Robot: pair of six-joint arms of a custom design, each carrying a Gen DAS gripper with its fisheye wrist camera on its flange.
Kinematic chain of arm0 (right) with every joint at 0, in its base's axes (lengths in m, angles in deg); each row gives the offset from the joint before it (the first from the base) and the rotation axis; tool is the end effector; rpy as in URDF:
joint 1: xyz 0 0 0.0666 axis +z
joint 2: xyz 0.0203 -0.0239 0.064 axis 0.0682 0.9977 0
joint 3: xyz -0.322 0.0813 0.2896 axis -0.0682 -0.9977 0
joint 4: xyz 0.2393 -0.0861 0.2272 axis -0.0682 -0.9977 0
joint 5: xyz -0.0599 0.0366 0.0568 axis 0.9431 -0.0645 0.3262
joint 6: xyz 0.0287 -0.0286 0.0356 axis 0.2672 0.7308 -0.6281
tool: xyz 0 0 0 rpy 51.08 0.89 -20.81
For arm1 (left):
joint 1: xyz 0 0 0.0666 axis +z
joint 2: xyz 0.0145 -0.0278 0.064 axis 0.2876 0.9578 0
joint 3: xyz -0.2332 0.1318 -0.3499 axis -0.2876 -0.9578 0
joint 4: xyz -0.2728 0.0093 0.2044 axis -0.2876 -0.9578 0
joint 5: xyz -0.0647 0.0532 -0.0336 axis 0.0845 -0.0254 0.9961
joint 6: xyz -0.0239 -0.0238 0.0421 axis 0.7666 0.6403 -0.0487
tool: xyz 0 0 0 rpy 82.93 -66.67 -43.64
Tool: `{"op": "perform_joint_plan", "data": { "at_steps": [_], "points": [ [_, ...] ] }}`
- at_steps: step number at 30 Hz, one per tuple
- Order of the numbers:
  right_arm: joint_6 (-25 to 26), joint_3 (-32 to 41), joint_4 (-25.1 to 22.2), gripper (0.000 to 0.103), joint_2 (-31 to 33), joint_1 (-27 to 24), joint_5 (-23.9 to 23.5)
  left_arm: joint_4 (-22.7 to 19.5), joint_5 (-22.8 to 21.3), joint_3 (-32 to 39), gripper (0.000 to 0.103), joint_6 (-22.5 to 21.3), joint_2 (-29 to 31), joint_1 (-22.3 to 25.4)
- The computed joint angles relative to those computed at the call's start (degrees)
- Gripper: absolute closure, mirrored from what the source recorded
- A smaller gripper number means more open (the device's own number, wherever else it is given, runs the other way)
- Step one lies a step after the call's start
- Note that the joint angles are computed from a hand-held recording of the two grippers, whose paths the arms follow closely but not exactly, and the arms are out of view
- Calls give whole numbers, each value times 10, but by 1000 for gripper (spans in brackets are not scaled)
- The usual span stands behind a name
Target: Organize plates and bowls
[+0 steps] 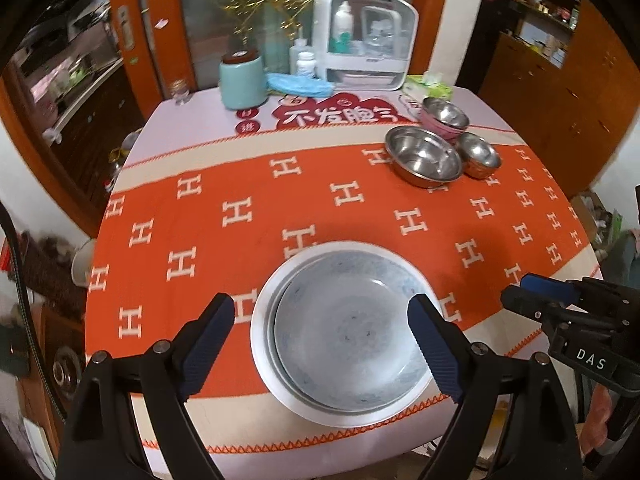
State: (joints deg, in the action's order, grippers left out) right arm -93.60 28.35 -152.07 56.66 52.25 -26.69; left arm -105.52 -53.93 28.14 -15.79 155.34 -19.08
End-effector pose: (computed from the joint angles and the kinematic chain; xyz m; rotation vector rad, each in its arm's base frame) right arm 0.3035 0.3207 0.5453 0.5270 2.5985 0.1005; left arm 0.3995 -0.2905 0.5514 0.7491 2.4994 -0.3058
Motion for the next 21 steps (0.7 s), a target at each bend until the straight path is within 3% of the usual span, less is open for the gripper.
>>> {"op": "perform_joint_plan", "data": {
  "at_steps": [7, 11, 14, 18, 21],
  "points": [
    [-61, 28, -62, 70, -1, 6, 55, -7, 10, 58, 15, -13, 27, -11],
    [-57, 21, -64, 70, -20, -10, 69, -16, 4, 96, 15, -12, 47, -24],
    [-33, 7, -53, 70, -36, -33, 66, -26, -12, 134, 15, -9, 69, -38],
    [45, -35, -1, 70, -71, -101, 32, -54, -44, 219, 15, 10, 121, -61],
    [110, -64, 38, 70, -91, -162, -4, -110, -73, 335, 15, 26, 191, -79]
  ]
}}
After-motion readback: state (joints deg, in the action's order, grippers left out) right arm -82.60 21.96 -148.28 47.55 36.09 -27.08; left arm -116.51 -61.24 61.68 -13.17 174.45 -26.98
